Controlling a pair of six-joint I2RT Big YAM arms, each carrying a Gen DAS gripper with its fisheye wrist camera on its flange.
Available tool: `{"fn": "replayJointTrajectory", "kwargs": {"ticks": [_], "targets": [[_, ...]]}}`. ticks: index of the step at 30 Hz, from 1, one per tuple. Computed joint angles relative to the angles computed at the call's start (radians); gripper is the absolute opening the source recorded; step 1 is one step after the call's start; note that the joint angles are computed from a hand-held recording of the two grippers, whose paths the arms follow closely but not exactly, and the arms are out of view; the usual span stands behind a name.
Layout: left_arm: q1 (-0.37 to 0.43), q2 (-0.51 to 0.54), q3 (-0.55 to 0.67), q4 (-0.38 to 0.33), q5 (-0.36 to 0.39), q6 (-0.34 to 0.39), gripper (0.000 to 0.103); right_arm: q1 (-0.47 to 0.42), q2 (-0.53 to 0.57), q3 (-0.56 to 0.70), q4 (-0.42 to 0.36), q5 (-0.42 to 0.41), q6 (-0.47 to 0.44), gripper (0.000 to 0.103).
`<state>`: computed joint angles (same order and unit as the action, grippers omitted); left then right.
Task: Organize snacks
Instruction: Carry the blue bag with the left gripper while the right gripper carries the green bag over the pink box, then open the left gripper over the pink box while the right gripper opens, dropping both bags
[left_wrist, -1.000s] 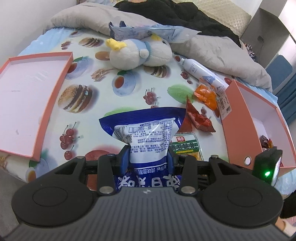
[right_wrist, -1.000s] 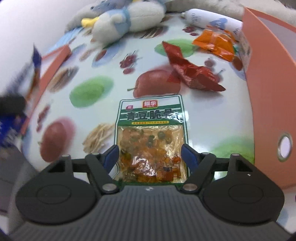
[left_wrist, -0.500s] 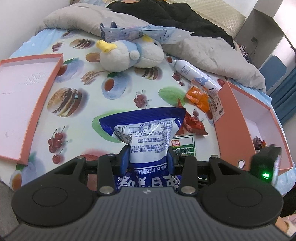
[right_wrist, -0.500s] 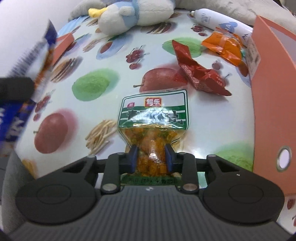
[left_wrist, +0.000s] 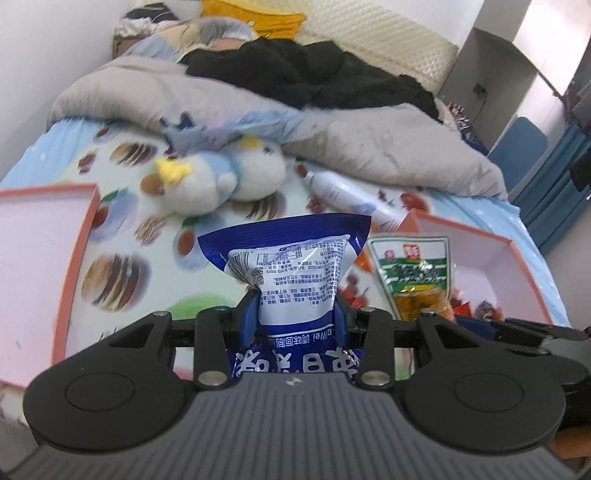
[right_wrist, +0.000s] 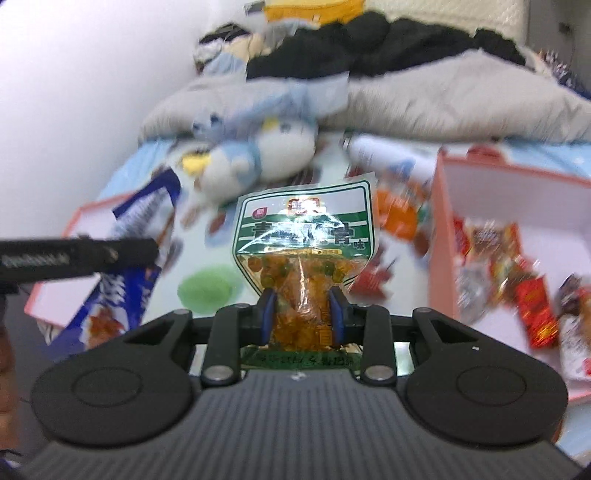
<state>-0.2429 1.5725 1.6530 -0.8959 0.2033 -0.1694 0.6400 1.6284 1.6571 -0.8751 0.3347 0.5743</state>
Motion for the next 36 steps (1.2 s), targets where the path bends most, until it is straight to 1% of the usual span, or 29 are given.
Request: {"fn": "replayJointTrajectory", "kwargs": {"ticks": [6, 11, 14, 19, 24, 28, 31, 36], "targets": [[-0.047, 0.034, 0.112, -0.018, 0.004, -0.003, 0.046, -0.027, -0.053, 0.013, 0.004, 0.061, -0.038, 0.034], [-0.094, 0.083, 0.218, -0.035, 0.024, -0.009, 0.046, -0.051, -0.113, -0.018, 0.018, 0.123, -0.046, 0.034], [-0.131, 0.119, 0.279, -0.051, 0.033, -0.003, 0.046, -0.072, -0.15, -0.053, 0.018, 0.16, -0.032, 0.035], [-0.194, 0.195, 0.378, -0.092, 0.043, 0.011, 0.046, -0.116, -0.197, -0.123, 0.007, 0.194, 0.012, 0.035], [-0.247, 0.293, 0.486, -0.157, 0.048, 0.018, 0.046, -0.174, -0.215, -0.181, -0.008, 0.184, 0.053, 0.035], [-0.282, 0.37, 0.565, -0.202, 0.038, 0.034, 0.046, -0.214, -0.225, -0.222, -0.017, 0.158, 0.086, 0.035], [-0.298, 0.437, 0.64, -0.243, 0.036, 0.044, 0.046, -0.242, -0.218, -0.241, -0.021, 0.135, 0.094, 0.035], [-0.324, 0.555, 0.789, -0.332, 0.033, 0.058, 0.046, -0.284, -0.213, -0.289, -0.007, 0.089, 0.106, 0.035]]}}
